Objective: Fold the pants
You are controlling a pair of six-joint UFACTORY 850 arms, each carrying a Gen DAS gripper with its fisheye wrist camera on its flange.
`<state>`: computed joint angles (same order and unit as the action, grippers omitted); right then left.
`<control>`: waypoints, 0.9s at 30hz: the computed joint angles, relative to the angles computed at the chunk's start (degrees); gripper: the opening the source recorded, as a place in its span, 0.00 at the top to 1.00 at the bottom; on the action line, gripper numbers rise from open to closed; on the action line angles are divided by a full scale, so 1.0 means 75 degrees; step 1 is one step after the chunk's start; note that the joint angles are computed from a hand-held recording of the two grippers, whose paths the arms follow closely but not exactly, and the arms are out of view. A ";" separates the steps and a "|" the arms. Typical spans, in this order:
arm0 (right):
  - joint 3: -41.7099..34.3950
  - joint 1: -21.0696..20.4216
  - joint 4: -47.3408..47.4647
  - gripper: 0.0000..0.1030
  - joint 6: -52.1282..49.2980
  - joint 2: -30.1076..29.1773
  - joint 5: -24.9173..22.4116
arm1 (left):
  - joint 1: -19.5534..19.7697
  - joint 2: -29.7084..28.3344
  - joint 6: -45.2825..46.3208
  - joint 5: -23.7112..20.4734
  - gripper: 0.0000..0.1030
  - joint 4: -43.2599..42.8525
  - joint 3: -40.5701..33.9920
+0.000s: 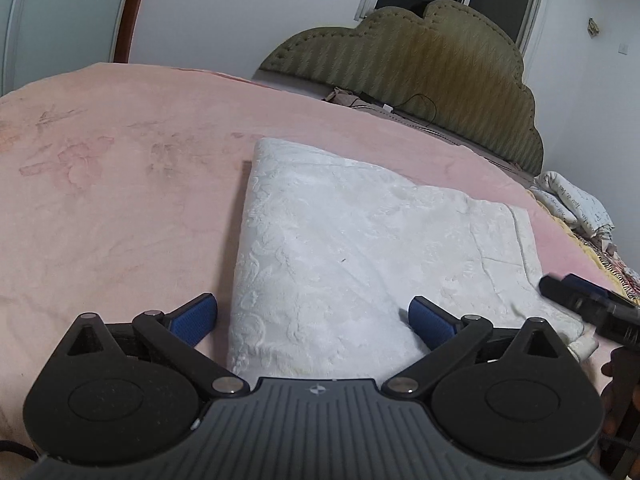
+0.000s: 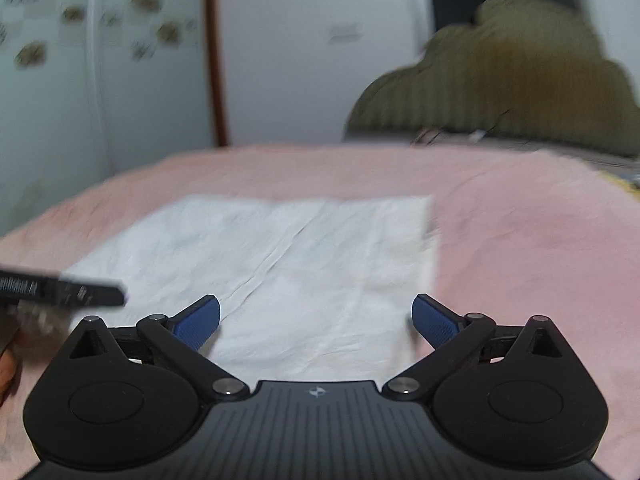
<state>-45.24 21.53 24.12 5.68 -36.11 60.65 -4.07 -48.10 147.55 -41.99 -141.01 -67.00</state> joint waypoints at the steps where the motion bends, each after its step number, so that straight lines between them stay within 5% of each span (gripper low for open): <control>1: 0.0035 -0.0030 0.0149 0.00 0.0250 0.0001 0.0073 | -0.0012 0.0019 -0.0018 -0.0015 0.00 -0.0007 0.0030; 6: -0.0204 -0.0708 -0.0764 0.00 0.2462 -0.0041 -0.1403 | -0.0018 0.0030 0.0007 -0.0035 0.00 -0.0029 0.0059; 9: -0.0090 -0.0804 -0.1091 0.00 0.2919 -0.0091 -0.1040 | -0.0030 0.0036 0.0083 0.0002 0.00 -0.0086 0.0066; 17: -0.0410 -0.0547 -0.0148 0.00 0.1701 -0.0104 -0.1716 | -0.0037 0.0030 0.0139 0.0038 0.00 -0.0111 0.0044; 27: -0.0123 -0.0791 -0.1079 0.00 0.2817 -0.0099 -0.1110 | 0.0075 0.0009 -0.0315 -0.0018 0.00 0.0404 -0.0040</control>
